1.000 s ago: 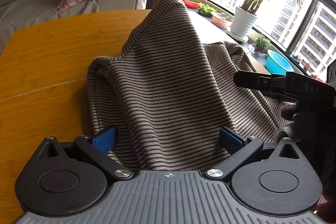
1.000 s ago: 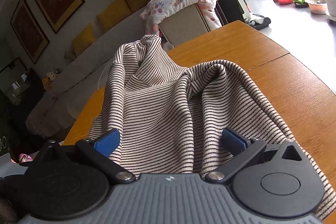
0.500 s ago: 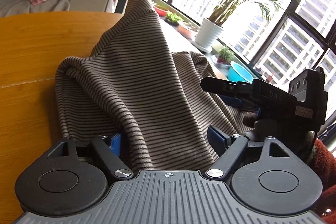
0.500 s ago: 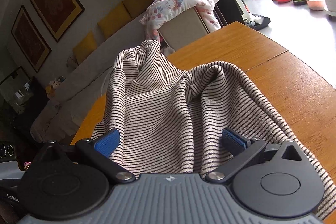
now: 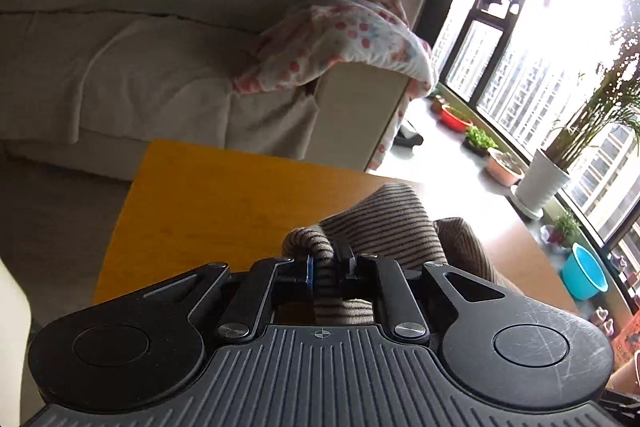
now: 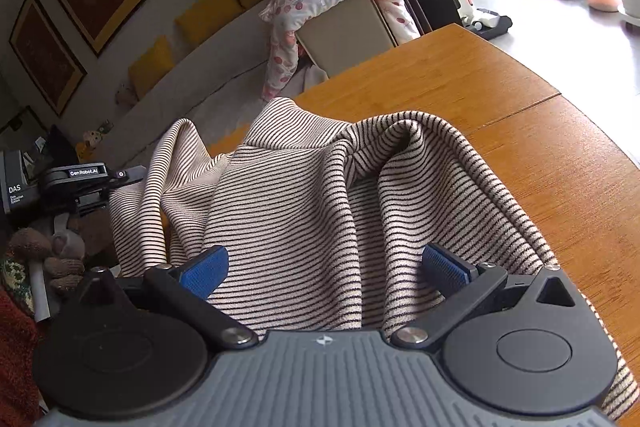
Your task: Fold clothes
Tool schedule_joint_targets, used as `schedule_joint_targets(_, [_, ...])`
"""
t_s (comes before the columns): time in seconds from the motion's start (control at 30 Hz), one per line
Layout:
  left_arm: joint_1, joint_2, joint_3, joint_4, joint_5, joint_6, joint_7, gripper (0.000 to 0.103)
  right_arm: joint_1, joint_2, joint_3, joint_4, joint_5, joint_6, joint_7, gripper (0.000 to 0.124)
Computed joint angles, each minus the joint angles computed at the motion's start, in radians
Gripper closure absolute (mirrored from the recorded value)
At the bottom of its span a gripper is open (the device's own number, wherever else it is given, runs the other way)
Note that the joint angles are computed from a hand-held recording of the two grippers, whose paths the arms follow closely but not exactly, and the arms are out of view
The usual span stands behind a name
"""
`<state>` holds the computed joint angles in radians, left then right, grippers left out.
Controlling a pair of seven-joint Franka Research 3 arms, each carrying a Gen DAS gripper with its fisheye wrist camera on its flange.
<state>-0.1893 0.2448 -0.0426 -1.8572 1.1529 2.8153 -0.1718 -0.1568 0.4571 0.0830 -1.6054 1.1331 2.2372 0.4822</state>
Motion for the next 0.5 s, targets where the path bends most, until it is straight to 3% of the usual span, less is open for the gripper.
schedule_joint_targets(0.03, [0.008,-0.007,0.0,-0.027,-0.008,0.023,-0.004,0.084,0.011,0.012,-0.009,0.029,-0.046,-0.02,0.042,0.021])
schedule_joint_targets(0.1, [0.016,-0.039,0.017,-0.092,0.042,0.104,-0.085,0.061,0.027,0.053,-0.025,0.125,-0.167,-0.098,0.115,0.021])
schedule_joint_targets(0.17, [0.018,-0.081,0.026,-0.143,0.134,0.139,-0.176,0.045,0.035,0.04,-0.019,0.121,-0.203,-0.069,0.112,0.021])
schedule_joint_targets(0.23, [0.021,-0.14,0.012,-0.187,0.24,0.105,-0.242,0.032,0.042,-0.026,0.008,0.025,-0.161,0.051,-0.019,0.022])
schedule_joint_targets(0.3, [0.031,-0.184,-0.014,-0.206,0.328,0.073,-0.295,0.021,0.057,-0.123,0.059,-0.119,-0.03,0.226,-0.34,0.029])
schedule_joint_targets(0.37, [0.051,-0.185,-0.04,-0.183,0.363,0.084,-0.319,0.016,0.091,-0.169,0.101,-0.194,0.081,0.35,-0.577,0.043])
schedule_joint_targets(0.4, [0.058,-0.175,-0.053,-0.163,0.362,0.085,-0.309,0.012,0.131,-0.165,0.092,-0.198,0.09,0.381,-0.622,0.049])
schedule_joint_targets(0.47, [0.057,-0.133,-0.074,-0.107,0.306,0.05,-0.208,0.009,0.207,-0.128,0.083,-0.178,0.036,0.466,-0.651,0.075])
schedule_joint_targets(0.5, [0.048,-0.103,-0.084,-0.072,0.259,0.003,-0.131,0.009,0.243,-0.103,0.082,-0.164,-0.001,0.526,-0.664,0.078])
